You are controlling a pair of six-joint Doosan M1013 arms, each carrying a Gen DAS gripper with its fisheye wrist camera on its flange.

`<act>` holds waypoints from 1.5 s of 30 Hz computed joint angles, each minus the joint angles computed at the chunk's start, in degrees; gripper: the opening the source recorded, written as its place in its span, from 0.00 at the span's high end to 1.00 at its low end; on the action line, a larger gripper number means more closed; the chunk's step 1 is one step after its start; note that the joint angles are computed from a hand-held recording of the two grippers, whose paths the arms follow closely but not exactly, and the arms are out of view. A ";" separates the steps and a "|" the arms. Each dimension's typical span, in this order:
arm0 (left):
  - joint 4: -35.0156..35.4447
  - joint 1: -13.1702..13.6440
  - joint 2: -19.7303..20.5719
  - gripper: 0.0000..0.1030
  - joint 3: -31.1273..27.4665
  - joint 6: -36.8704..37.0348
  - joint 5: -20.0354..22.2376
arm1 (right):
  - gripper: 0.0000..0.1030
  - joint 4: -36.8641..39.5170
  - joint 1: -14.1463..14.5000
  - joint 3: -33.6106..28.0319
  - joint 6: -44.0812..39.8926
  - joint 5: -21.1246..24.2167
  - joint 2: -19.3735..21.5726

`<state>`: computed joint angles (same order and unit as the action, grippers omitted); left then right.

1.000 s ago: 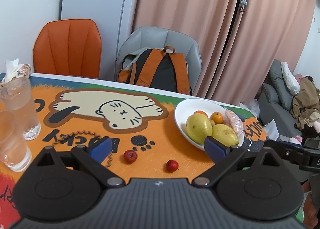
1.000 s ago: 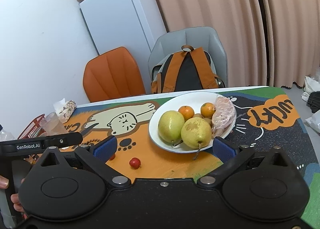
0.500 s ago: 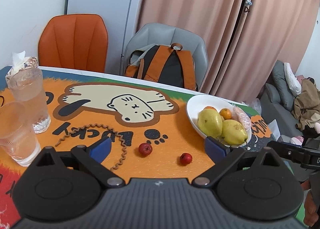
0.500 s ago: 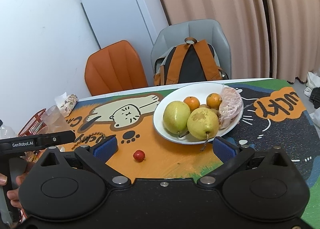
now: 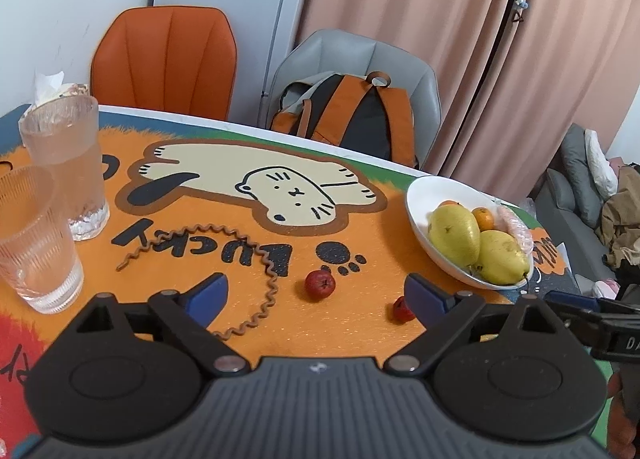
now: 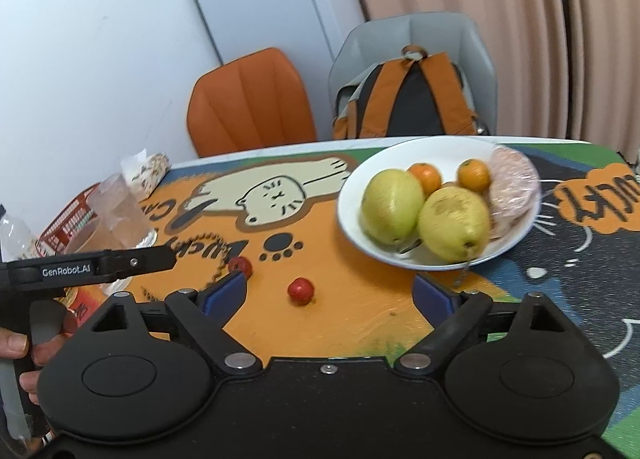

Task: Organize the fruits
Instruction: 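Withdraw both tools from the plate toward the small red fruits on the mat, then grasp a small red fruit with the left tool while the right tool grasps another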

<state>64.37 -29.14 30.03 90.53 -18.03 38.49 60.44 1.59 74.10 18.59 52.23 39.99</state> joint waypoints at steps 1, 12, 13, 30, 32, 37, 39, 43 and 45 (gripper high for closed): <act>0.13 0.15 0.03 0.11 0.15 -0.06 -0.37 | 0.16 -0.35 0.22 -0.13 -0.02 0.16 0.16; -0.87 1.55 1.34 0.18 -0.02 -1.09 -1.40 | 0.27 -3.76 2.13 -2.05 0.80 1.87 2.03; -1.26 1.65 1.46 0.19 -0.13 -0.77 -1.47 | 0.29 -4.04 2.31 -2.28 0.91 2.09 2.25; -2.90 2.90 2.50 0.27 -0.16 1.47 -3.14 | 0.56 -8.51 5.30 -4.90 2.79 3.12 5.21; -2.69 3.05 2.60 0.27 -0.12 1.30 -3.46 | 0.76 -8.51 5.32 -4.86 2.14 2.44 5.24; -2.53 3.38 2.78 0.29 -0.07 0.85 -4.17 | 0.78 -8.79 5.08 -5.44 2.58 2.73 5.52; -1.82 3.52 2.76 0.31 0.09 0.23 -4.86 | 0.78 -8.35 4.95 -5.36 2.51 2.66 5.40; -1.88 3.96 3.01 0.37 -0.10 0.34 -6.03 | 0.78 -7.52 4.65 -5.04 1.97 1.56 4.95; -1.45 4.14 3.17 0.38 -0.26 0.23 -6.72 | 0.78 -7.25 4.44 -5.03 2.00 1.26 4.84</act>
